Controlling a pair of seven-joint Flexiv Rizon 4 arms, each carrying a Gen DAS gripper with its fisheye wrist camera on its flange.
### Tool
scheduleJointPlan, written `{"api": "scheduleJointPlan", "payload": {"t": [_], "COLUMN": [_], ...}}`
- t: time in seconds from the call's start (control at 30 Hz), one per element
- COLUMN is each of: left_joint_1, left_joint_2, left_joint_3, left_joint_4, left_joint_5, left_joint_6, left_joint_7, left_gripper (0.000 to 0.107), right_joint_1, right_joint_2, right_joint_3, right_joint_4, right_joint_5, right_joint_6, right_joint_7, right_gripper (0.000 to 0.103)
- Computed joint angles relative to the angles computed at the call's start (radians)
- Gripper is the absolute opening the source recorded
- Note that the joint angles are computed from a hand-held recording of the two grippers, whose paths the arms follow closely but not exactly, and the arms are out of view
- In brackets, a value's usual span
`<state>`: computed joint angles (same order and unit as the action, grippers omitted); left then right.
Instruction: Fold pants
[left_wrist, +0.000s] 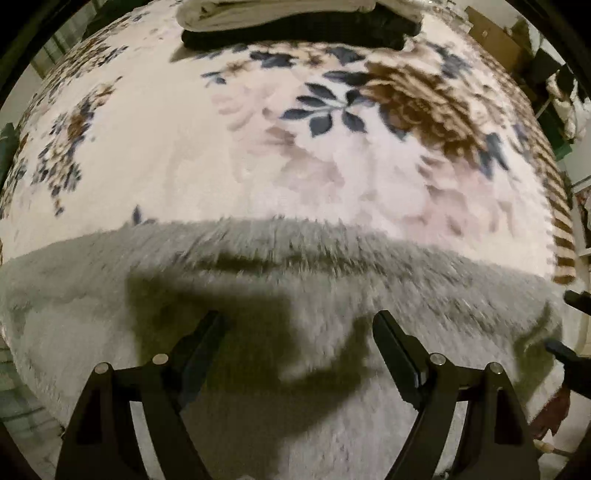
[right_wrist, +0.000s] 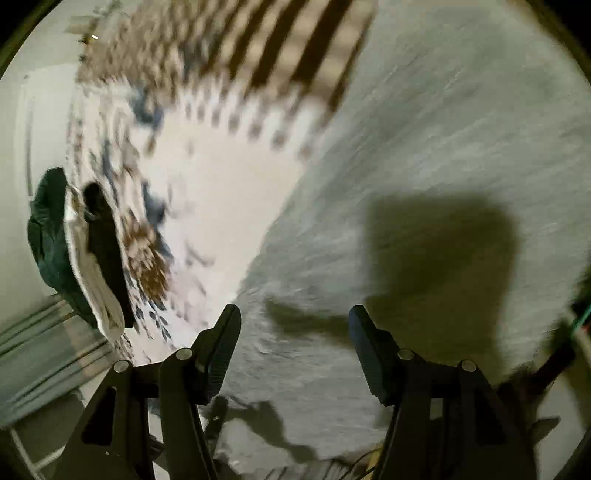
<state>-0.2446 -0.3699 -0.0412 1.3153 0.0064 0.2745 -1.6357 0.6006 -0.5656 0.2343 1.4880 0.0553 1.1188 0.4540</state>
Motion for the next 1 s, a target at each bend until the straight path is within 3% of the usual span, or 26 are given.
{"api": "scheduleJointPlan", "payload": {"t": [0.03,0.07,0.1,0.2,0.37,0.47,0.53,0.6,0.63,0.7,0.8,0.9,1.0], "left_joint_1": [-0.002,-0.004,-0.004,-0.001,0.012,0.029,0.041,0.055,0.059,0.067,0.085,0.100,0.117], "left_joint_2": [-0.023,-0.036,-0.048,-0.070,-0.097,-0.093,-0.065,-0.017,0.010,0.062,0.112,0.132,0.125], "left_joint_3": [0.000,0.001,0.002,0.004,0.008,0.008,0.008,0.010,0.015,0.029,0.051,0.064,0.066], "left_joint_4": [-0.021,-0.034,-0.046,-0.073,-0.112,-0.115,-0.095,-0.055,-0.033,0.007,0.053,0.078,0.090], "left_joint_5": [0.011,0.014,0.016,0.013,-0.013,-0.053,-0.078,-0.102,-0.099,-0.072,-0.012,0.066,0.089], "left_joint_6": [-0.006,-0.010,-0.013,-0.006,-0.005,-0.015,-0.008,0.014,0.022,0.026,0.013,-0.007,-0.015], "left_joint_7": [-0.004,-0.008,-0.012,-0.007,-0.010,-0.028,-0.033,-0.032,-0.030,-0.028,-0.041,-0.048,-0.069], "left_gripper": [0.082,0.082,0.082,0.082,0.082,0.082,0.082,0.082,0.082,0.082,0.082,0.082,0.082], "right_joint_1": [-0.015,-0.018,-0.017,0.019,0.036,-0.032,-0.054,-0.034,-0.020,-0.009,-0.010,0.009,0.054], "right_joint_2": [-0.045,-0.082,-0.106,-0.118,-0.114,-0.154,-0.133,-0.086,-0.071,-0.049,-0.113,-0.235,-0.363], "right_joint_3": [0.030,0.040,0.045,-0.008,-0.062,0.016,0.022,0.002,-0.007,0.003,0.063,0.099,0.085], "right_joint_4": [-0.053,-0.106,-0.151,-0.227,-0.276,-0.298,-0.247,-0.195,-0.188,-0.185,-0.295,-0.437,-0.612], "right_joint_5": [0.025,0.041,0.047,-0.004,-0.085,0.003,0.030,0.011,-0.003,-0.016,0.051,0.143,0.180], "right_joint_6": [-0.020,-0.057,-0.104,-0.248,-0.325,-0.287,-0.241,-0.216,-0.220,-0.232,-0.240,-0.177,-0.167], "right_joint_7": [-0.024,-0.025,-0.027,0.005,0.011,-0.140,-0.217,-0.237,-0.231,-0.262,-0.355,-0.378,-0.335], "right_gripper": [0.061,0.044,0.011,0.006,0.005,0.009,0.021,0.059,0.064,0.066,0.066,0.066,0.066]}}
